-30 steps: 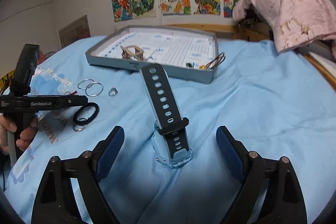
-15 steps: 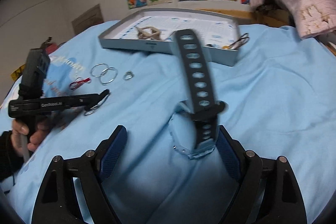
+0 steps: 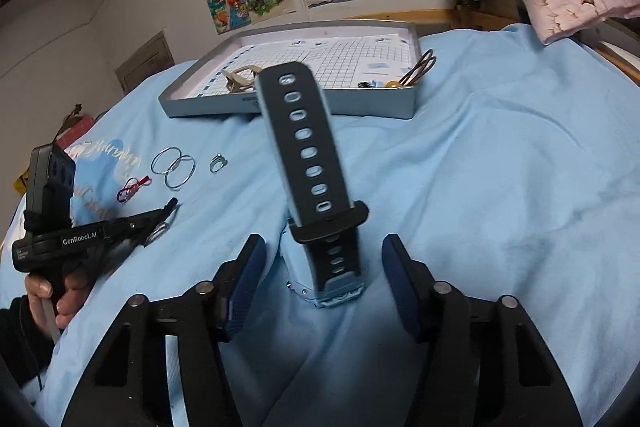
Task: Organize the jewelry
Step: 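Grasp the blue-grey watch strap with the right tool while the left tool reaches the black hair tie, then carry the watch strap and black hair tie into the grey tray, open both tools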
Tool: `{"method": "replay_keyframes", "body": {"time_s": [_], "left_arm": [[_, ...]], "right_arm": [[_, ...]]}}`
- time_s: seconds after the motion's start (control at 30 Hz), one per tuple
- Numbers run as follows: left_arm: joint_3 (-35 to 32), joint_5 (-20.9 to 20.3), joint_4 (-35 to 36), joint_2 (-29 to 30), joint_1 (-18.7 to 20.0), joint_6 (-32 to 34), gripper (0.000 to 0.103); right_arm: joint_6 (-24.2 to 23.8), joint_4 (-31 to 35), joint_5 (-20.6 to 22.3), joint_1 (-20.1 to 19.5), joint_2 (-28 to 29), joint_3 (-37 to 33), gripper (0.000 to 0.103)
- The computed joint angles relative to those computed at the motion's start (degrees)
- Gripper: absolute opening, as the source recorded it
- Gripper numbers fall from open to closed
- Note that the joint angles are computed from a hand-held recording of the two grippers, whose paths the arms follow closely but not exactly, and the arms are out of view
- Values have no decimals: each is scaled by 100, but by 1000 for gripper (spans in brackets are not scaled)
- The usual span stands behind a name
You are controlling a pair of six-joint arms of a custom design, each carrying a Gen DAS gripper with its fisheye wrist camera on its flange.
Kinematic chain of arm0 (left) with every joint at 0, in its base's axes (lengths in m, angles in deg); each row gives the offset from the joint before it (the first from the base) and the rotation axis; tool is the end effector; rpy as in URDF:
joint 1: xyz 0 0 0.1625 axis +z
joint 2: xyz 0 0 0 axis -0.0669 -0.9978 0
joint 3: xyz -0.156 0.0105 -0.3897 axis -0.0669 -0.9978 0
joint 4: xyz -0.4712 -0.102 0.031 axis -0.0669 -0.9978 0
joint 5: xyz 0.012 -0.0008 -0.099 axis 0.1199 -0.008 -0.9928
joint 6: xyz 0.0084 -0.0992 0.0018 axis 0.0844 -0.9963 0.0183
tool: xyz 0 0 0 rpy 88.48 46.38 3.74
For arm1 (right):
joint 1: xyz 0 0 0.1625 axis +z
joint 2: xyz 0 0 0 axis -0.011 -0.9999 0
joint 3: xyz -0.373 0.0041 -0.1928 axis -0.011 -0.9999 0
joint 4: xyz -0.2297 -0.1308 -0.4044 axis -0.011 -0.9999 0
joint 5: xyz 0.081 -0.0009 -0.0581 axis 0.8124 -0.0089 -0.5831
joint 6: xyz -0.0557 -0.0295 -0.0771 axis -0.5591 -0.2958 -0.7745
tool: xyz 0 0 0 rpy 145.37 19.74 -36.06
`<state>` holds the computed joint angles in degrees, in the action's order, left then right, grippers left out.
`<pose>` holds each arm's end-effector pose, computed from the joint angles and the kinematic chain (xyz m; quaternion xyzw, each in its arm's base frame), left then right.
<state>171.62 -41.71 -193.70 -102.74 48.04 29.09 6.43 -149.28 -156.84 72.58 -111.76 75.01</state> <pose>-0.3400 -0.6050 -0.0413 0.0915 0.9123 -0.3742 0.1390 -0.0518 -0.6205 0.3852 0.2630 -0.8958 0.3220 0.1574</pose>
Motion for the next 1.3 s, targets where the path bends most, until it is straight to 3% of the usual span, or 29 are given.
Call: {"method": "replay_keyframes", "body": {"time_s": [0.23, 0.4, 0.67, 0.83, 0.97, 1.13, 1.3], "left_arm": [[-35, 174, 43, 47, -36, 109, 6], [6, 63, -110, 36, -9, 193, 6], [97, 177, -615, 87, -106, 509, 5], [84, 533, -1002, 149, -253, 638, 5], [-147, 939, -939, 132, -349, 575, 5], [-652, 1574, -908, 170, -420, 611, 5], [-1402, 1925, -480, 373, -295, 688, 5]], "right_arm": [[-223, 314, -412, 124, 226, -150, 56], [-345, 536, -170, 100, 158, -103, 44], [-664, 442, -57, 167, 20, 122, 44], [-634, 707, 376, 205, -44, 158, 43], [-513, 446, 614, 302, 50, 126, 43], [17, -10, 1095, 370, 355, -165, 42], [340, -205, 939, 502, 840, -567, 42]]}}
